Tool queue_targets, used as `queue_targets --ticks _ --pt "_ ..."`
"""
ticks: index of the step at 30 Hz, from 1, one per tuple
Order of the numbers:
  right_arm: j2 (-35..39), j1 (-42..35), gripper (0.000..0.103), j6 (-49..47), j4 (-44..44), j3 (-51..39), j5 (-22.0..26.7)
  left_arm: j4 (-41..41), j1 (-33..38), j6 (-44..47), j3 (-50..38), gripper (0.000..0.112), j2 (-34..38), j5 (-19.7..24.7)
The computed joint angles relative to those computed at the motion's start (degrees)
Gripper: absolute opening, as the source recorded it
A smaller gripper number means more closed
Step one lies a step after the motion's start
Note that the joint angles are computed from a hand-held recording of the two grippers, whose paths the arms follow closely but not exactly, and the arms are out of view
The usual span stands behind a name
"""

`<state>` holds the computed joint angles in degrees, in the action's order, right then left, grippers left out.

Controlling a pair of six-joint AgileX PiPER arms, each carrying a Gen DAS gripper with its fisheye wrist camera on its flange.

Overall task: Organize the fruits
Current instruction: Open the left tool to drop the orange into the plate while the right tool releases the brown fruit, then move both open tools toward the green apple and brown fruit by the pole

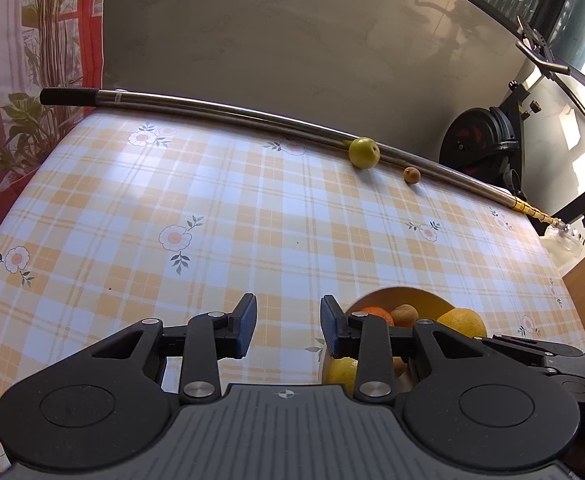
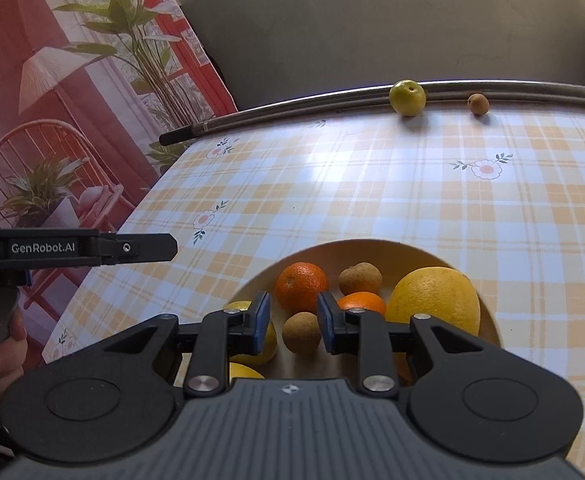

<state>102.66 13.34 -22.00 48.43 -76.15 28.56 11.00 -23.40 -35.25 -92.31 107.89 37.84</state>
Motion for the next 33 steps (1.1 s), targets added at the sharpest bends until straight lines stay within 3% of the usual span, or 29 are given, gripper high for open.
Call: queue_targets --ticks 4,7,17,33 --pt "-3.11 -2.80 0.030 0.95 3.59 4.00 -2.83 -0.98 0.26 -0.31 1.50 0.037 -0.89 -0.75" --pt "-5.75 -5.40 0.030 -4.59 10.86 7.11 -3.58 -1.50 0.22 -0.08 2.04 0.037 -0.93 -0.80" --pt "-11.23 -9.26 0.030 0.69 2.02 10.76 -8.98 -0.13 0.27 -0.82 0.67 0.037 -1.05 0.02" --pt "-11.77 -15.41 0.030 1.34 -1.70 9.47 -11.24 1.33 2.61 1.44 -11.58 0.037 1.39 4.27"
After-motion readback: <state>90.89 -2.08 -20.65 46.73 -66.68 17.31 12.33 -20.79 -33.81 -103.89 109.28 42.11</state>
